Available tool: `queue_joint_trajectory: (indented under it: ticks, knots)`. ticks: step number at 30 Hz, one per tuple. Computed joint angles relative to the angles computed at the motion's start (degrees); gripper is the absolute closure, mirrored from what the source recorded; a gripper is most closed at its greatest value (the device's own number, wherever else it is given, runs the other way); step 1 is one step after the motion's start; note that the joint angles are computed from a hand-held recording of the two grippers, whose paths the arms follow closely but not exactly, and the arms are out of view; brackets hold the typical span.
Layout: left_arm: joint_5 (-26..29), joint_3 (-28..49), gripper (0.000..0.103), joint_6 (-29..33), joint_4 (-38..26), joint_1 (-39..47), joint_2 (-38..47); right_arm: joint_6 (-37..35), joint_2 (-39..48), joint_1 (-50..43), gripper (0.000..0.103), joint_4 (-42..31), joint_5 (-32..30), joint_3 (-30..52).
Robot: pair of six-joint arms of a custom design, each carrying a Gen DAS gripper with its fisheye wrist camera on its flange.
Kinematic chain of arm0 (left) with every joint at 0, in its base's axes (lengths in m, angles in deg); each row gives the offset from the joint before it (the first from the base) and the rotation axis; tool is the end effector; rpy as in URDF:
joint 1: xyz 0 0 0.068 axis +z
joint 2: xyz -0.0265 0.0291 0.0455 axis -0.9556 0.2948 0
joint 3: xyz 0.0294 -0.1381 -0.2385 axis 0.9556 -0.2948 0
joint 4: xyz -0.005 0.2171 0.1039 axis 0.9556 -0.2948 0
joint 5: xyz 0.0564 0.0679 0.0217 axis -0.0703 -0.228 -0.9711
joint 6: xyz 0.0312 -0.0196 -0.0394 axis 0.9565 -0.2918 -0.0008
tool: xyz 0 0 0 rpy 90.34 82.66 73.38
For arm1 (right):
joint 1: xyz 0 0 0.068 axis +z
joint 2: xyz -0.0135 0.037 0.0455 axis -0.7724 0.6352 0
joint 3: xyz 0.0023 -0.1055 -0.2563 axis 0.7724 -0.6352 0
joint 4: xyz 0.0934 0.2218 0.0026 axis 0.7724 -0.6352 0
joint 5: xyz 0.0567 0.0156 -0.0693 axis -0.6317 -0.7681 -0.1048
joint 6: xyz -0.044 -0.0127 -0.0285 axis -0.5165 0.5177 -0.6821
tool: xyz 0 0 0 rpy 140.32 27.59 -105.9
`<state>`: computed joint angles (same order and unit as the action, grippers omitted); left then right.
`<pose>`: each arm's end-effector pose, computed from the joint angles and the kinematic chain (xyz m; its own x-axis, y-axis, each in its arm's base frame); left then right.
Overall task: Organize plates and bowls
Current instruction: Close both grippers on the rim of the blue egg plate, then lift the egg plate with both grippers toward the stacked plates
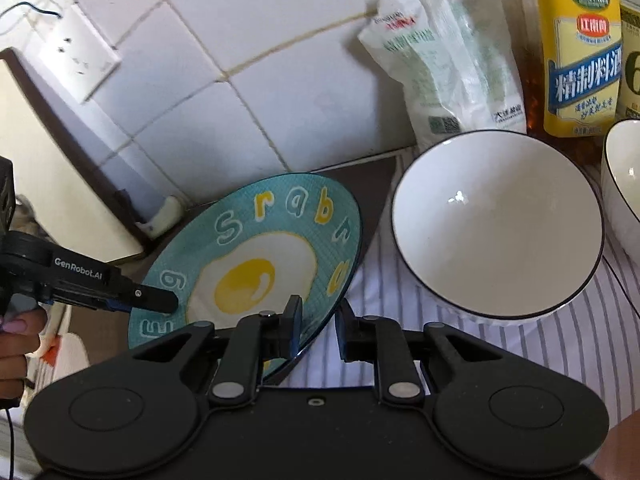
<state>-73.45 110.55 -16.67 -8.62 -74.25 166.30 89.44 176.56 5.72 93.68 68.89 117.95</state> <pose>0.3069 -0.0175 0.1568 -0.9692 0.0984 -0.2258 0.1571 0.9531 -0.2588 0.1650 0.2231 0.0980 -0.7579 0.2848 -0.5870 0.0248 0.9116 0.4103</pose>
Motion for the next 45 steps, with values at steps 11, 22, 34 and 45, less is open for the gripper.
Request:
queue_joint_trajectory:
  ticks: [11,22,34,45]
  knots:
    - [1.36,-1.17,0.084,8.95,-12.22,3.82,-13.99,9.06,-11.83,11.90,0.081,-14.66,8.63,1.18]
    - [4.73,-2.89,0.084,17.64,-22.30,10.29,-24.73,22.25,-17.08,25.85,0.080,-33.59,18.96,7.47]
    - [6.96,-6.01,0.083,33.17,-34.40,22.89,-34.57,37.26,-12.89,39.43,0.080,-51.78,24.19,17.33]
    - [4.97,-13.45,0.083,42.20,-35.97,33.00,-37.44,44.98,-5.76,45.43,0.080,-54.65,21.77,21.87]
